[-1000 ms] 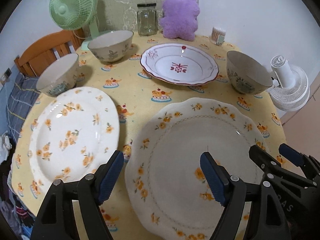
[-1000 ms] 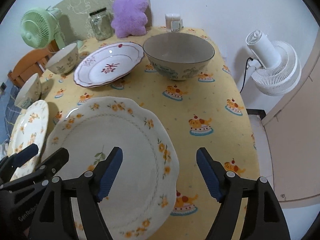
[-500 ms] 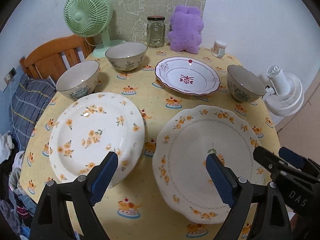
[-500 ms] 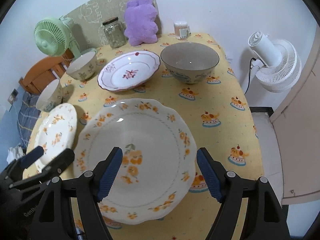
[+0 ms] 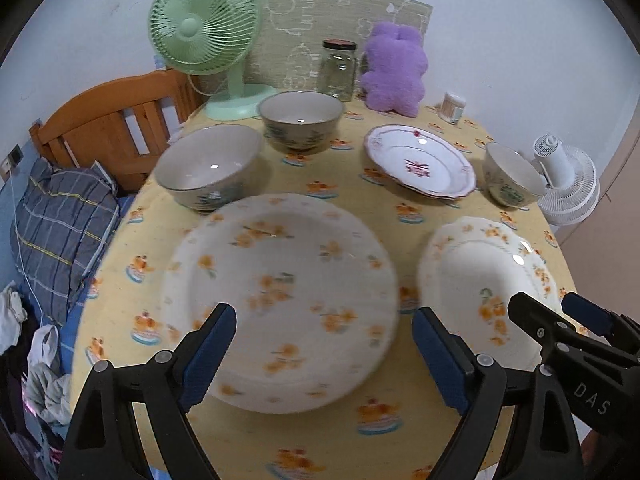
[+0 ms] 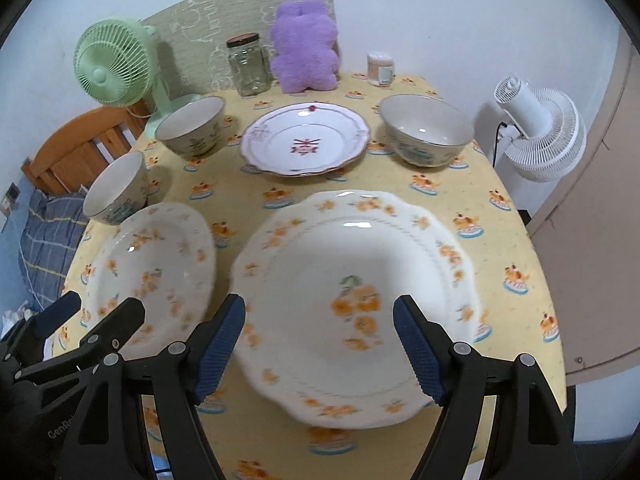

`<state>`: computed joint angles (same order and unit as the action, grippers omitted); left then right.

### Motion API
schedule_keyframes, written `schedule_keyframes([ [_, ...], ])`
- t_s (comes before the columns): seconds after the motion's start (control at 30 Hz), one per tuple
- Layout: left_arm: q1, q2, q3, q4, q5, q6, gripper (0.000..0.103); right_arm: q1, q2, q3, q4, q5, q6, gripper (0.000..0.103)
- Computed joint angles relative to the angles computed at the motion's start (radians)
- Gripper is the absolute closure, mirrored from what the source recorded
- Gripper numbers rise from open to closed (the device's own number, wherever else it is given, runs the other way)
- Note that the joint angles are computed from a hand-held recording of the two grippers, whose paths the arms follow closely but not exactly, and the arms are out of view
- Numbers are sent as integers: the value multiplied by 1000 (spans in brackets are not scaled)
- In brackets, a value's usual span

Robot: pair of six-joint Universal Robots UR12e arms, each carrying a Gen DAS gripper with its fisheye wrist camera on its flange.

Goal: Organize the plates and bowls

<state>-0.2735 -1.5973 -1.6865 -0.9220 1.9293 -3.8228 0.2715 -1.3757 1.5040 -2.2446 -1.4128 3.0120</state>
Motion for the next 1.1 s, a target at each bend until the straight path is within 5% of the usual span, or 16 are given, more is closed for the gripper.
schedule_keyframes([
  [0.47,115,86,-93,41,-73,120,12,116,31,-32,-13,-94,160,24],
  [1.1,196,16,-77,-26,-119,129,18,154,187,-183,101,-75,131,33],
])
